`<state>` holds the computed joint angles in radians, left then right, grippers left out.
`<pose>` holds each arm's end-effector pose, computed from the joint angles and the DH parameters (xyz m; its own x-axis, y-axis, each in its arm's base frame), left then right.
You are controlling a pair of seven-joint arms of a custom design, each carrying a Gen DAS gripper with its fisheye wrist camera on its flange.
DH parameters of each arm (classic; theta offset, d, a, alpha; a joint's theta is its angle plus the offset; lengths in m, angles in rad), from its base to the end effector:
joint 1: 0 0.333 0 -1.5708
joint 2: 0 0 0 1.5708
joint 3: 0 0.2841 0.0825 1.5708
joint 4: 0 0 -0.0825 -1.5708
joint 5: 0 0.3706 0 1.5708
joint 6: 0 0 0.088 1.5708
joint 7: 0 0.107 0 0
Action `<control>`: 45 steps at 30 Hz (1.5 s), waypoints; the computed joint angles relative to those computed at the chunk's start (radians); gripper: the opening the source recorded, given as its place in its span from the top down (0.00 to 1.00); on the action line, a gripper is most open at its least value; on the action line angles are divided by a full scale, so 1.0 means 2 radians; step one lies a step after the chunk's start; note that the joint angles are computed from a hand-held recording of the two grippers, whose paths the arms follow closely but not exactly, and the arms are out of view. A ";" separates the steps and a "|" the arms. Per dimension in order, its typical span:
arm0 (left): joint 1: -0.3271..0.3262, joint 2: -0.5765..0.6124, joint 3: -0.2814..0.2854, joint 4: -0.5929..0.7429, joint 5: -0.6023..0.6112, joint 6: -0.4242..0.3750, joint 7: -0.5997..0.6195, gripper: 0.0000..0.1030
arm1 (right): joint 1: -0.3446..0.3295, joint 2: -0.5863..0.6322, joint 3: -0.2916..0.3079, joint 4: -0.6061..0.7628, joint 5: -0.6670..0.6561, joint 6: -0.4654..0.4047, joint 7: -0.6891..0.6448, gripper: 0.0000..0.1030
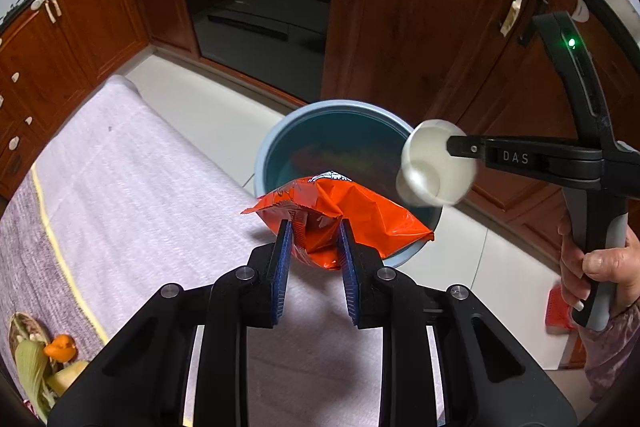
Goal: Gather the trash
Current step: 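Carry the cup and orange bag over the bin and open both grippers, then move both tools back toward the table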
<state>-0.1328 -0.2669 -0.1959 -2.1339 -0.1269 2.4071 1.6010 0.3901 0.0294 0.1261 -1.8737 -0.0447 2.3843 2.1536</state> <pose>0.4845 -0.1742 0.5502 -0.3049 -0.9508 0.0544 -0.8269 0.2360 -0.5104 0.5185 0.2930 0.5177 0.0065 -0.9749 -0.2224 -0.9091 0.0868 -0.4073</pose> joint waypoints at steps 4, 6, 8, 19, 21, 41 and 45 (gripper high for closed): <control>-0.002 0.011 0.000 0.008 -0.001 -0.002 0.002 0.76 | 0.001 -0.003 0.001 -0.002 -0.011 0.012 0.007 0.34; -0.003 0.017 0.001 0.012 -0.004 -0.003 0.003 0.76 | 0.002 0.002 0.001 0.007 -0.021 0.005 0.012 0.23; -0.003 0.024 0.001 0.016 -0.005 -0.002 0.004 0.76 | 0.003 0.002 0.002 0.010 -0.019 0.007 0.012 0.19; -0.007 0.057 0.001 0.038 -0.004 -0.001 0.001 0.51 | 0.009 0.008 0.003 0.032 -0.050 -0.019 0.026 0.14; -0.004 0.051 -0.001 0.031 0.006 0.016 -0.010 0.36 | 0.009 0.008 0.003 0.035 -0.050 -0.020 0.029 0.14; 0.004 0.000 0.003 -0.005 0.008 0.019 -0.038 0.07 | 0.021 0.015 0.009 0.062 -0.055 -0.048 0.036 0.14; 0.009 -0.021 0.005 -0.016 0.004 0.014 -0.040 0.06 | 0.026 0.013 0.012 0.066 -0.055 -0.054 0.039 0.14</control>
